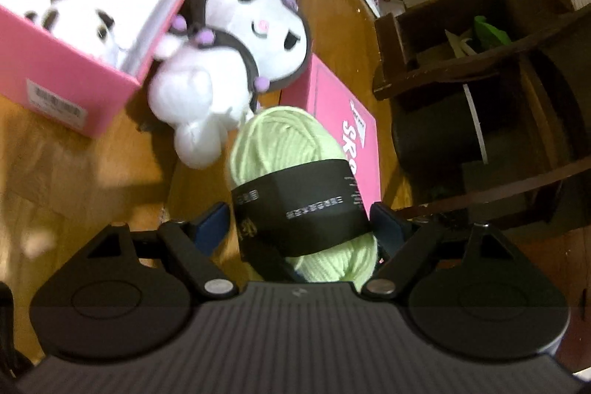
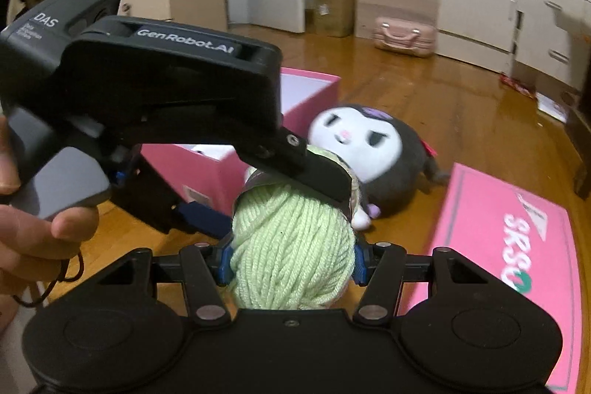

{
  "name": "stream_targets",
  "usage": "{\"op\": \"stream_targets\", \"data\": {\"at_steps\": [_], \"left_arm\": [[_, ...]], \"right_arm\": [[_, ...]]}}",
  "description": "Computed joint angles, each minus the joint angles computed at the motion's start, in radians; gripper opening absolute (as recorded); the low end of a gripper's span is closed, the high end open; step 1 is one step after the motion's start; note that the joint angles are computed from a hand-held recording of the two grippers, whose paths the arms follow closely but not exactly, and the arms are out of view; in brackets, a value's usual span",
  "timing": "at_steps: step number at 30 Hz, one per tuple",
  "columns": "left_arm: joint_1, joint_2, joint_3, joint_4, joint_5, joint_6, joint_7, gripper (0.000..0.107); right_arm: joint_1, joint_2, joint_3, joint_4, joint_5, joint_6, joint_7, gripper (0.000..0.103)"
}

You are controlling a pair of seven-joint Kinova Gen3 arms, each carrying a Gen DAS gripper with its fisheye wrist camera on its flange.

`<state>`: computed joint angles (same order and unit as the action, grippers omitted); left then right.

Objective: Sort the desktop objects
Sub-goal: 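Carry the green yarn ball with the left gripper into the pink box and release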

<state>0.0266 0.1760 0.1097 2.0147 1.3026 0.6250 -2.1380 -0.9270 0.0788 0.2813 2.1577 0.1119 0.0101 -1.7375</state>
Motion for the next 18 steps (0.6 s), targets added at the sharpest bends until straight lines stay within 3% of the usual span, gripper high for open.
{"op": "stream_targets", "data": {"at_steps": [3, 5, 7, 9, 13, 18], "left_arm": [[-0.018, -0.043, -0.021, 0.016, -0.009, 0.000, 0.015, 0.080], [-0.015, -0.075, -0.030, 0.020, -0.031, -0.041, 0.032, 0.079], [-0.015, -0.115, -0.036, 0.025, -0.062, -0.099, 0.059, 0.078], [-0.009, -0.146, -0.070, 0.022, -0.092, -0.124, 0.088, 0.078], [-0.080, -0.158, -0.116, -0.021, -0.112, -0.071, 0.123, 0.078], [-0.153, -0.087, -0.141, -0.091, -0.148, -0.040, 0.173, 0.078]], "right_arm": [[0.072, 0.015, -0.100, -0.061, 0.028, 0.038, 0.016, 0.062], [0.073, 0.036, -0.124, -0.119, 0.099, 0.071, 0.004, 0.062], [0.123, 0.068, -0.200, -0.204, 0.124, 0.126, 0.045, 0.062], [0.192, 0.109, -0.293, -0.296, 0.099, 0.172, 0.127, 0.062], [0.321, 0.195, -0.461, -0.481, 0.043, 0.265, 0.285, 0.062], [0.321, 0.341, -0.483, -0.713, -0.026, 0.388, 0.421, 0.062]]}}
